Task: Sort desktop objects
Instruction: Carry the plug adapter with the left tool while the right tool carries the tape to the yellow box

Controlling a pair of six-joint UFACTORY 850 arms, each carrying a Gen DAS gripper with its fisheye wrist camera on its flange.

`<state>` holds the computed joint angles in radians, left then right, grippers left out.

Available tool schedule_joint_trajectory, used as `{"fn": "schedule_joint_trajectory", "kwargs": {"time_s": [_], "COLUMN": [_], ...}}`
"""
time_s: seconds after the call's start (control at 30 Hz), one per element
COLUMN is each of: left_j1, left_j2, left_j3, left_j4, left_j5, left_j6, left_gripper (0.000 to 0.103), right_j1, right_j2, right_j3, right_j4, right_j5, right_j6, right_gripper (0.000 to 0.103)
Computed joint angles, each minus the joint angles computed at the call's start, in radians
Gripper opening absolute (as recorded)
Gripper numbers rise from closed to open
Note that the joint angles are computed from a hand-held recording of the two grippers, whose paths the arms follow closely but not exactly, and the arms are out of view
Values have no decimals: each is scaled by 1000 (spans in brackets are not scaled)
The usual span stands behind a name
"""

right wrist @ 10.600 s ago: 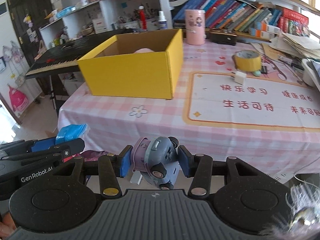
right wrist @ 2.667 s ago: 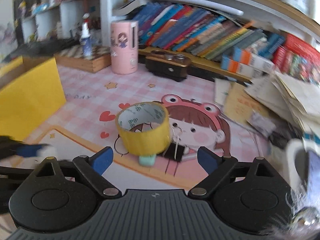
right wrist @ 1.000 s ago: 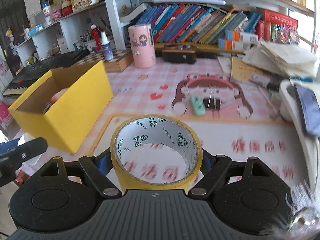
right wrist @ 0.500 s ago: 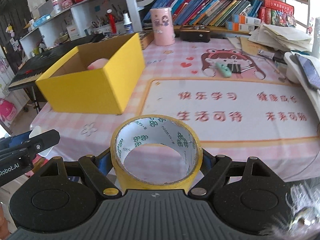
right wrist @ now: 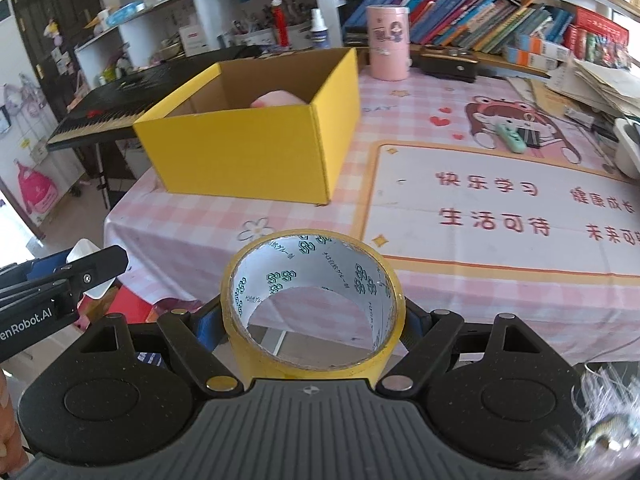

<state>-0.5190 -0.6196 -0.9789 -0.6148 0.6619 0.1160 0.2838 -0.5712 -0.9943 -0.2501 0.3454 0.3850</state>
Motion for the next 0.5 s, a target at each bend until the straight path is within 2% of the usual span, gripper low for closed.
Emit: {"fn": "schedule_joint_trajectory", "kwargs": {"time_s": [0.3,0.5], "left_j1": [40,70], "left_j2": [25,16], "left_j3": [26,-23], "left_j4": [36,67], "left_j5": [36,79], "left_j6": [-25,-17], "left_gripper": [43,43], "right_j1": [37,40], "right_j2": [-1,4], "right_j3": [-29,-69], "right_j4": [21,53], "right_j5": [1,52], "right_j6": [-25,-56], "right_gripper": [81,81]}}
